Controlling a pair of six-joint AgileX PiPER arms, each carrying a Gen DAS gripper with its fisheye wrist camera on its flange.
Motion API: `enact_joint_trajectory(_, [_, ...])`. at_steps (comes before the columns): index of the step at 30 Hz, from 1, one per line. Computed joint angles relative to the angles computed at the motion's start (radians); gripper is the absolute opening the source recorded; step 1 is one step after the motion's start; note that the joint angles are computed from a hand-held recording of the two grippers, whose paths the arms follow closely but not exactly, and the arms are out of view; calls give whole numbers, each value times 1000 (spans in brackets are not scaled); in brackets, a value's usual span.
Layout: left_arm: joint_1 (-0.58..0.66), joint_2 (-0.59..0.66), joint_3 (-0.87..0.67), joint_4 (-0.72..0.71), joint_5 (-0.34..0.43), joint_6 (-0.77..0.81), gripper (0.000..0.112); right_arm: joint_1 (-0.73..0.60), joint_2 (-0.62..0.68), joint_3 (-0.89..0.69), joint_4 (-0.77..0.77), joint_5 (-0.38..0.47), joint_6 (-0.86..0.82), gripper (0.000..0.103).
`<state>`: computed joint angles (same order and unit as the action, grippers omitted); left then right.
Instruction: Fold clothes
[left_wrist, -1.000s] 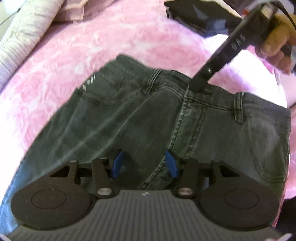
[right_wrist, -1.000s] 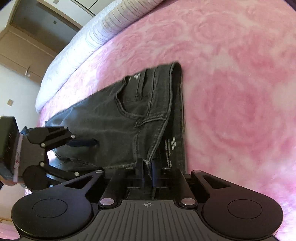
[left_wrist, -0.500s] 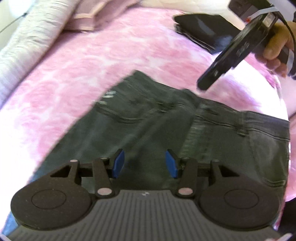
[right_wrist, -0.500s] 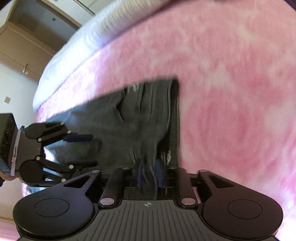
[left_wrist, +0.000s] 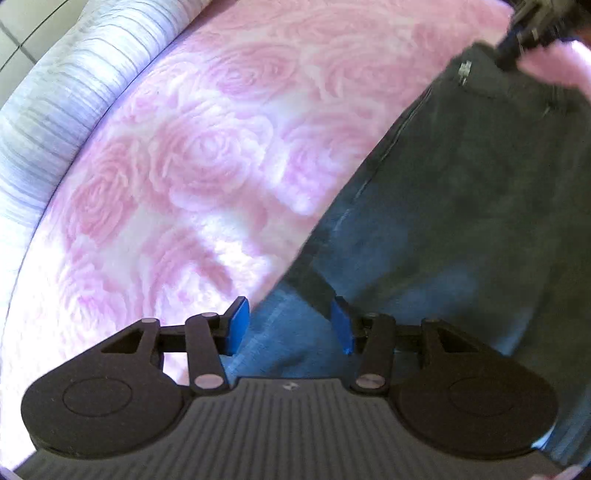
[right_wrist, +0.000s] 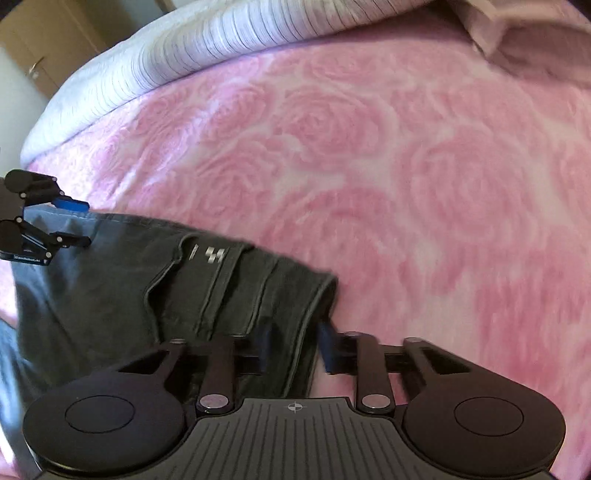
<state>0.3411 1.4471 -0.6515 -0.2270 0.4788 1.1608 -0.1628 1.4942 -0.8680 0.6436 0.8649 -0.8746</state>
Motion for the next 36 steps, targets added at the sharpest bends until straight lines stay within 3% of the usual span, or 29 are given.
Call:
enact_joint_trajectory(3, [42,24,-37,-125,22,132,46,-4,27,-30,3,20,21,10])
enact_joint_trajectory(7, [59,67,-115,-246,119,234,46,-7,-25,-24,-3,22,31,14])
enact_joint_trajectory(11, [7,130,-146,-245,158,328,45,42,-97,27,-4,-71,-22,62])
enact_joint_trajectory(12, [-12,128,-132,-245,144,364,42,67,-102,31,-9,-84,-55,63])
enact_joint_trajectory(16, [-69,116,-86,-226,83,406,18,219,-79,38,-156,-166,-113,63])
enact_joint_trajectory(17, [-85,110,-73,-217,53,393,8,232,-61,24,-172,-171,-100,56])
enact_joint_trajectory(18, [-92,109,-69,-214,37,386,7,244,-43,10,-188,-176,-86,31])
enact_joint_trajectory(19, [-89,111,-73,-218,33,386,7,256,-25,-4,-204,-179,-72,30])
enact_joint_trajectory(20, [-86,113,-78,-223,29,387,7,267,-7,-19,-220,-182,-59,20])
enact_joint_trajectory(21, [-84,115,-82,-228,25,388,7,279,14,-40,-238,-185,-44,17])
enact_joint_trajectory(25, [-97,171,-130,-216,25,295,8,277,112,-134,-237,-148,-32,17])
enact_joint_trajectory(28, [-94,147,-87,-267,-19,363,8,278,75,-127,-264,-139,18,17])
enact_joint_trajectory(31, [-61,116,-94,-289,6,334,18,297,18,-107,-316,-144,106,19])
enact_joint_trajectory(33, [-6,71,-107,-301,70,316,20,347,-55,-75,-407,-162,248,26])
enact_joint_trajectory(36, [114,-43,-97,-330,191,348,27,415,-186,-31,-431,-113,367,29])
